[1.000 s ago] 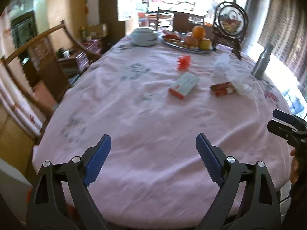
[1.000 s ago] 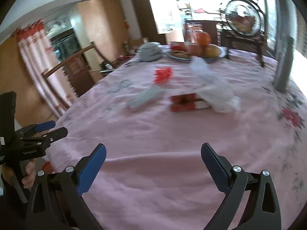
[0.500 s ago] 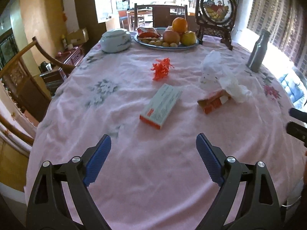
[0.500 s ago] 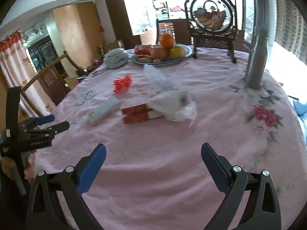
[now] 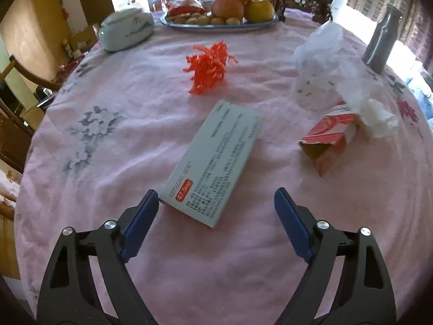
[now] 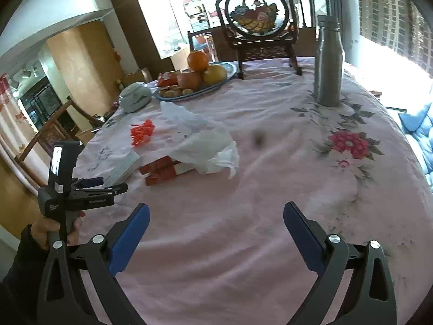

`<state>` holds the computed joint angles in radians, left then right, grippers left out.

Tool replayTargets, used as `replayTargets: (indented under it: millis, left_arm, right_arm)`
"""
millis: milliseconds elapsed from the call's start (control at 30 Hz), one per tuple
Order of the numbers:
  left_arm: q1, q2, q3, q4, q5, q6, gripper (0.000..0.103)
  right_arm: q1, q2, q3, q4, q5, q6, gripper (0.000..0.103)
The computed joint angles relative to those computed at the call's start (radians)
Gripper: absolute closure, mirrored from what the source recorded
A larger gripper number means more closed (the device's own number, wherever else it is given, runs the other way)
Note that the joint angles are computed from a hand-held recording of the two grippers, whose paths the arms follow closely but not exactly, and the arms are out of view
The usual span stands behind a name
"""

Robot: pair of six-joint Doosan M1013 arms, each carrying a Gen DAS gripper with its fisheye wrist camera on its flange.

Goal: Collect trash
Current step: 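Grasp the white medicine box with the left tool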

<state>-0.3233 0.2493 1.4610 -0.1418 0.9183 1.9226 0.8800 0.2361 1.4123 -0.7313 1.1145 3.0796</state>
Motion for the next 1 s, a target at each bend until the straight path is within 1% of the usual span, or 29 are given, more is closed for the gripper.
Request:
replayTargets:
  millis: [67, 133, 167, 200, 267, 367, 433, 533, 600, 667, 833, 867, 933, 1000]
  left_arm:
    - [0.002, 0.013, -0.008, -0.009, 0.009, -0.001, 0.022]
    - [0.006, 0.016, -0.01, -0.022, 0.001, 0.006, 0.022]
    - [0.006, 0.017, -0.01, -0.022, 0.0, 0.012, 0.024]
    - [0.006, 0.017, -0.012, -0.023, -0.001, 0.016, 0.028]
    - [0.008, 0.012, -0.01, -0.03, -0.005, 0.032, 0.05]
    - [0.018, 0.005, -0.015, -0.064, 0.011, 0.05, 0.05]
    - [0.024, -0.015, 0.001, -0.086, -0.005, 0.07, 0.05]
    - [0.039, -0.048, 0.027, -0.144, -0.011, 0.114, 0.05]
    - [0.046, -0.071, 0.048, -0.174, -0.017, 0.136, 0.05]
    - [0.053, -0.088, 0.064, -0.195, -0.017, 0.15, 0.05]
    - [0.075, -0.114, 0.096, -0.242, -0.002, 0.155, 0.05]
    - [0.077, -0.117, 0.099, -0.246, 0.001, 0.154, 0.05]
    - [0.085, -0.123, 0.108, -0.258, 0.001, 0.154, 0.05]
    - [0.088, -0.128, 0.119, -0.262, -0.002, 0.155, 0.05]
  right_arm:
    - [0.0, 0.001, -0.002, 0.0, 0.003, -0.005, 0.006]
    - [-0.002, 0.004, -0.007, 0.005, 0.008, -0.013, 0.006]
    - [-0.002, 0.006, -0.009, 0.007, 0.008, -0.016, 0.006]
    - [-0.005, 0.009, -0.013, 0.013, 0.008, -0.022, 0.006]
    - [-0.008, 0.014, -0.019, 0.021, 0.007, -0.032, 0.006]
    - [-0.014, 0.028, -0.035, 0.033, 0.014, -0.054, 0.006]
    - [-0.02, 0.042, -0.051, 0.039, 0.025, -0.079, 0.006]
    - [-0.035, 0.065, -0.076, 0.056, 0.047, -0.12, 0.006]
    - [-0.046, 0.086, -0.098, 0.066, 0.073, -0.149, 0.006]
    - [-0.053, 0.095, -0.106, 0.07, 0.075, -0.17, 0.006]
    - [-0.071, 0.122, -0.13, 0.022, 0.095, -0.187, 0.006]
    - [-0.078, 0.123, -0.129, 0.017, 0.088, -0.179, 0.007]
    - [-0.091, 0.123, -0.12, 0.026, 0.068, -0.153, 0.013]
    - [-0.105, 0.126, -0.114, 0.052, 0.05, -0.138, 0.022]
